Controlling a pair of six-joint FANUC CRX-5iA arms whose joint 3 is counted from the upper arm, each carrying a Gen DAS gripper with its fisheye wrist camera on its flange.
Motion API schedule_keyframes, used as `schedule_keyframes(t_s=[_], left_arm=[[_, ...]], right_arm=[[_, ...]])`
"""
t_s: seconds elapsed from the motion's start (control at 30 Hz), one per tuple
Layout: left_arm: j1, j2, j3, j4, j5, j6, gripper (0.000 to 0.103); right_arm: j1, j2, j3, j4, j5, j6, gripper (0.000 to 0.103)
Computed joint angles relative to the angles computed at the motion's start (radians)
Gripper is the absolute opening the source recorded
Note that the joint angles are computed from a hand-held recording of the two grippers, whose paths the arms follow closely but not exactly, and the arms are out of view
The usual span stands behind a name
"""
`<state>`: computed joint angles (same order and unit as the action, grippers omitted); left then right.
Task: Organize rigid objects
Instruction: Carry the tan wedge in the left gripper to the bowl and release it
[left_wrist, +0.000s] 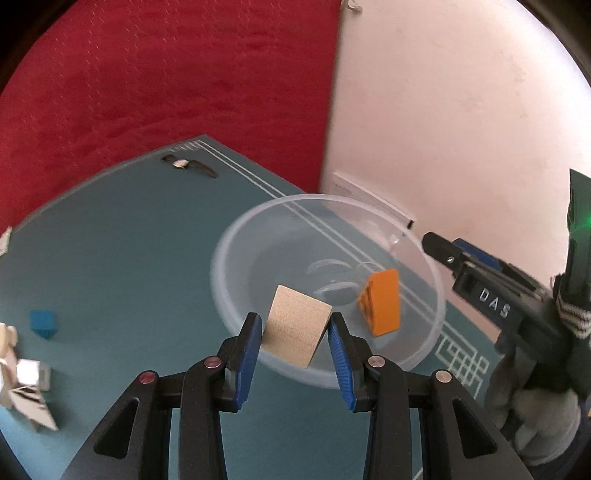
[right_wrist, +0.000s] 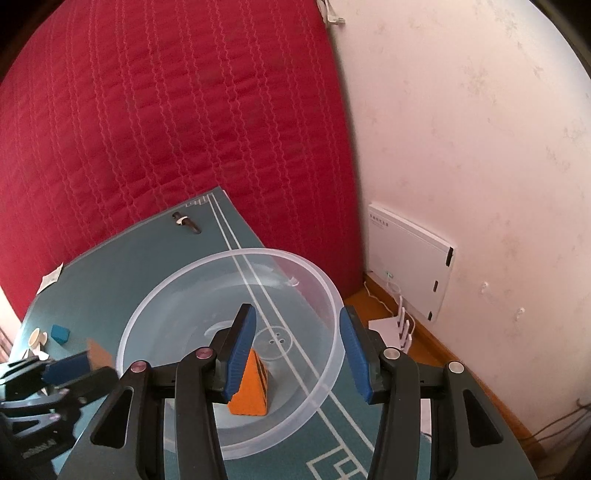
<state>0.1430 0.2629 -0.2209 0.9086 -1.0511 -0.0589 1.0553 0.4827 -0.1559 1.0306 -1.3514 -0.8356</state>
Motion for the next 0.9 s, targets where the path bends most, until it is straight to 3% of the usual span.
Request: schedule_keyframes(t_s=[0.17, 0.23, 0.27, 0.63, 0.9], left_arm=[[-0.017, 0.024, 0.022, -0.017, -0.04, 0.033, 0.044], [-0.013, 0.031, 0.031, -0.025, -0.054, 0.051, 0.075], [-0.008, 0.024, 0.016, -0.004, -0.048, 0.036, 0.079], [0.021, 0.016, 0.01, 0.01, 0.043, 0.054, 0.083], [0.023, -0.01, -0.046, 0.088, 0.157, -0.031, 0.089]], right_arm=[[-0.001, 0.007, 0.007, 0.0, 0.0, 0.0, 0.049], [0.001, 0.016, 0.016, 0.001, -0.008, 0.009, 0.049], [0.003, 0.019, 0.019, 0.004, -0.009, 0.013, 0.049], [0.001, 0.056, 0.064, 0.003, 0.0, 0.067, 0.049], [0.011, 0.101, 0.104, 0.054, 0.003, 0.131, 0.049]])
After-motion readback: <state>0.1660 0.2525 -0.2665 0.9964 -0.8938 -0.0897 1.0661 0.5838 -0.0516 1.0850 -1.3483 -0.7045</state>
